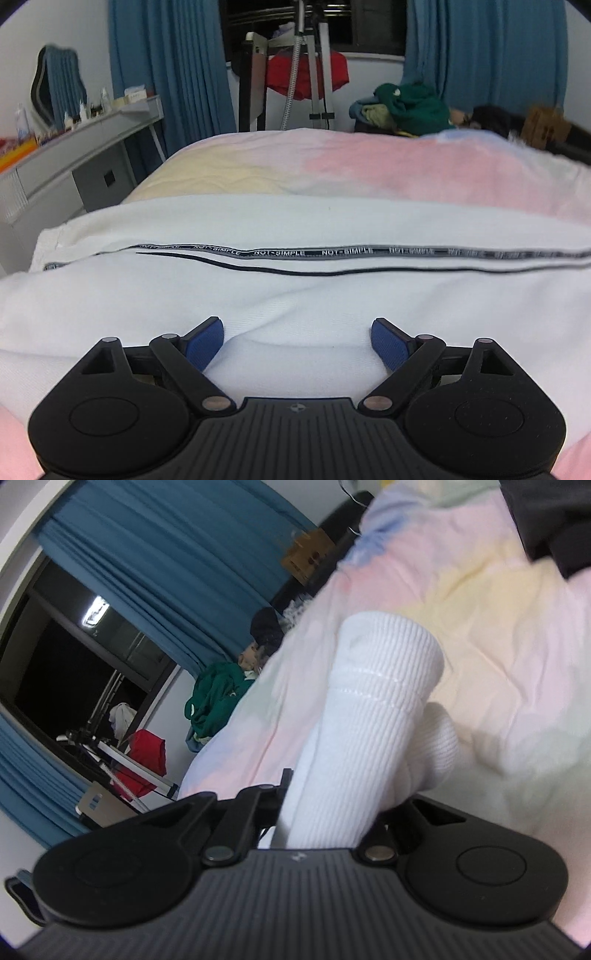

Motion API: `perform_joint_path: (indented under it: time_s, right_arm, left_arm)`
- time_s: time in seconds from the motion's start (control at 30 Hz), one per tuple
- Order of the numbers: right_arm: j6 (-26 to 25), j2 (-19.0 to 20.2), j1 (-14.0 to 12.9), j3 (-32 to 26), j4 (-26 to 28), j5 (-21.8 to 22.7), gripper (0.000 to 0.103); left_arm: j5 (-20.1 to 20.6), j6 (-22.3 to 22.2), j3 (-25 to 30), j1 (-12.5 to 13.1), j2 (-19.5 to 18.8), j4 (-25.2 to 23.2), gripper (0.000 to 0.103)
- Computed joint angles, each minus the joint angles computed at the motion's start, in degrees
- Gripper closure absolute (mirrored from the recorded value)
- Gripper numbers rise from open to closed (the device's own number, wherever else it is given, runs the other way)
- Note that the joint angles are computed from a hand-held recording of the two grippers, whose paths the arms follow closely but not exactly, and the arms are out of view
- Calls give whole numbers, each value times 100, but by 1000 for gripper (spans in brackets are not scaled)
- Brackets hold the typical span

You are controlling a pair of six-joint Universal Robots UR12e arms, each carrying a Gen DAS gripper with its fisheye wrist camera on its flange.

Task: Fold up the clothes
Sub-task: 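Grasp the ribbed cuff with the right tool and lift it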

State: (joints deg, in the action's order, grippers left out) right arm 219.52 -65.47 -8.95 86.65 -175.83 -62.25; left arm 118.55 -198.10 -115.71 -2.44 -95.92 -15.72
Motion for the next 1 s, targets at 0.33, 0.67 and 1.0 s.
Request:
perform_joint_path:
  time_s: [0.33, 0.67, 1.0]
  right_arm:
    - [-509, -36, 96, -47, -9, -232, 91]
    - [-1273, -183, 364, -100, -142, -807, 91]
    - [-3313, -404, 890, 86, -1288, -896, 91]
  left_arm:
    - [88, 57, -3, 7, -26, -61, 7]
    - [19, -25, 20, 18, 81, -241, 4]
    - [-391, -419, -263, 221, 442, 845, 3]
